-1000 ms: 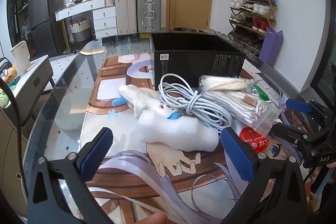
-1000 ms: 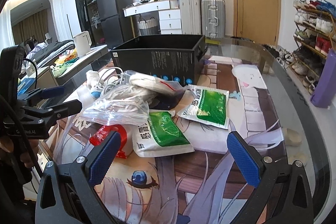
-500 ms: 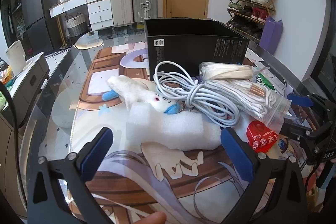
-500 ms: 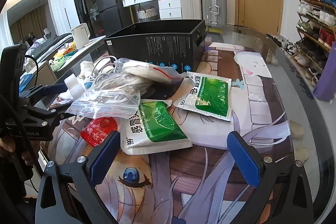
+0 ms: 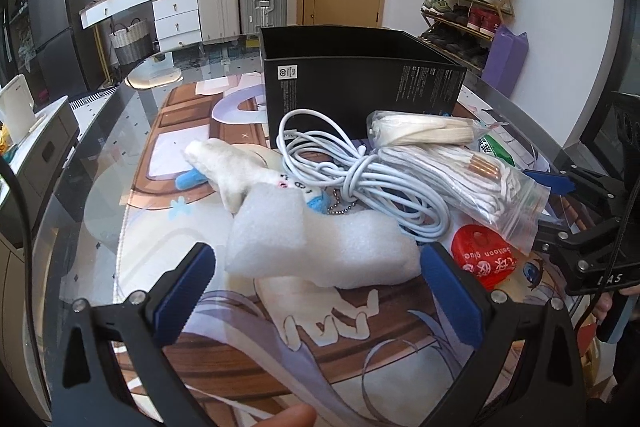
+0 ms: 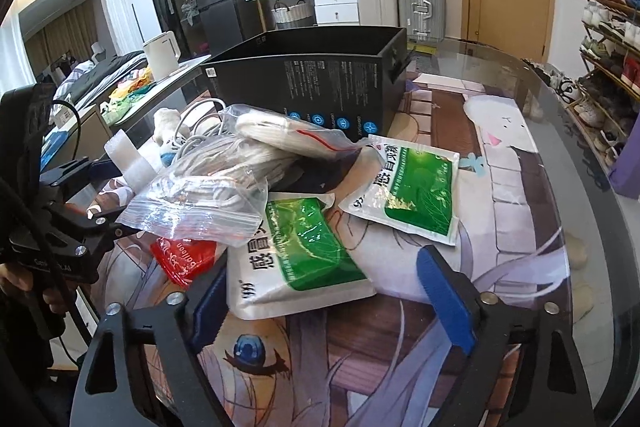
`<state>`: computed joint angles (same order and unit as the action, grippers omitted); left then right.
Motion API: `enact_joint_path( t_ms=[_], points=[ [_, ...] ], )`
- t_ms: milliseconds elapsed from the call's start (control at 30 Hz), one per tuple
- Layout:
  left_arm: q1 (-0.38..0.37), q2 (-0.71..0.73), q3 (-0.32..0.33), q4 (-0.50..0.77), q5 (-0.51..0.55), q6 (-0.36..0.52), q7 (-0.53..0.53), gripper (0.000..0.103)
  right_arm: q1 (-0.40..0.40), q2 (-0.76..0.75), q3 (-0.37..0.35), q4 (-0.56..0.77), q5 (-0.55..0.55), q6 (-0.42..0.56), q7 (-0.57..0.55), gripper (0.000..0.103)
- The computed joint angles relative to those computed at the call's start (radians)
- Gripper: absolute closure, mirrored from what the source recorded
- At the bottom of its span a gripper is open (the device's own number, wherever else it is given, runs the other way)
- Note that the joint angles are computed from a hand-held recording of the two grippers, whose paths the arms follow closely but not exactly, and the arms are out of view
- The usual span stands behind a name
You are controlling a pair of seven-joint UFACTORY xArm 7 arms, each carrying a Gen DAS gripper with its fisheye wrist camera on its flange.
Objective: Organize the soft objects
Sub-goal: 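Reach the left gripper to the white foam block while the right gripper grasps a green-and-white packet, then lift the foam block with the left gripper while the right gripper lifts the packet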
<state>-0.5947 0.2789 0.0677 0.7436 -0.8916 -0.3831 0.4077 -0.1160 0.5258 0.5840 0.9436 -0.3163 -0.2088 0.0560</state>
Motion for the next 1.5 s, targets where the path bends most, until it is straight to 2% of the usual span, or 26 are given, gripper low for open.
enact_joint_path(
  t_ms=[100, 200, 233, 300, 400, 467, 567, 700, 1267, 1500],
  points=[
    [0.052, -0.006, -0.038, -0.019, 0.078, -0.004, -0.065, 0.000, -0.027, 0.011, 0.029, 0.007, -0.016, 0.012, -0.013, 0.026],
    [0.159, -0.023, -0.105, -0.055, 0.254, -0.006, -0.210, 0.002, -0.057, 0.023, 0.061, 0.009, -0.031, 0.016, -0.033, 0.034],
    [0.192, -0.027, -0.122, -0.068, 0.314, -0.014, -0.257, 0.005, -0.076, 0.031, 0.080, 0.009, -0.040, 0.018, -0.043, 0.039],
    [0.190, -0.030, -0.111, -0.077, 0.351, -0.015, -0.291, 0.012, -0.066, 0.025, 0.071, 0.003, -0.037, 0.011, -0.053, 0.043],
    [0.238, -0.039, -0.133, -0.103, 0.454, -0.035, -0.378, 0.013, -0.054, 0.021, 0.060, -0.001, -0.036, -0.002, -0.060, 0.056],
    [0.243, -0.046, -0.134, -0.116, 0.492, -0.049, -0.408, 0.013, -0.032, 0.011, 0.037, -0.006, -0.032, -0.012, -0.056, 0.063],
    [0.230, -0.051, -0.123, -0.125, 0.501, -0.065, -0.416, 0.014, -0.007, -0.001, 0.006, -0.017, -0.033, -0.034, -0.046, 0.072],
    [0.227, -0.063, -0.120, -0.144, 0.501, -0.085, -0.423, 0.014, 0.016, -0.018, -0.032, -0.044, -0.055, -0.073, -0.019, 0.074],
    [0.222, -0.120, -0.150, -0.214, 0.430, -0.153, -0.395, 0.014, 0.197, -0.119, -0.296, -0.198, -0.131, -0.317, 0.134, 0.085],
    [0.216, -0.136, -0.163, -0.224, 0.404, -0.163, -0.379, 0.014, 0.210, -0.149, -0.341, -0.249, -0.186, -0.355, 0.187, 0.085]
  ],
)
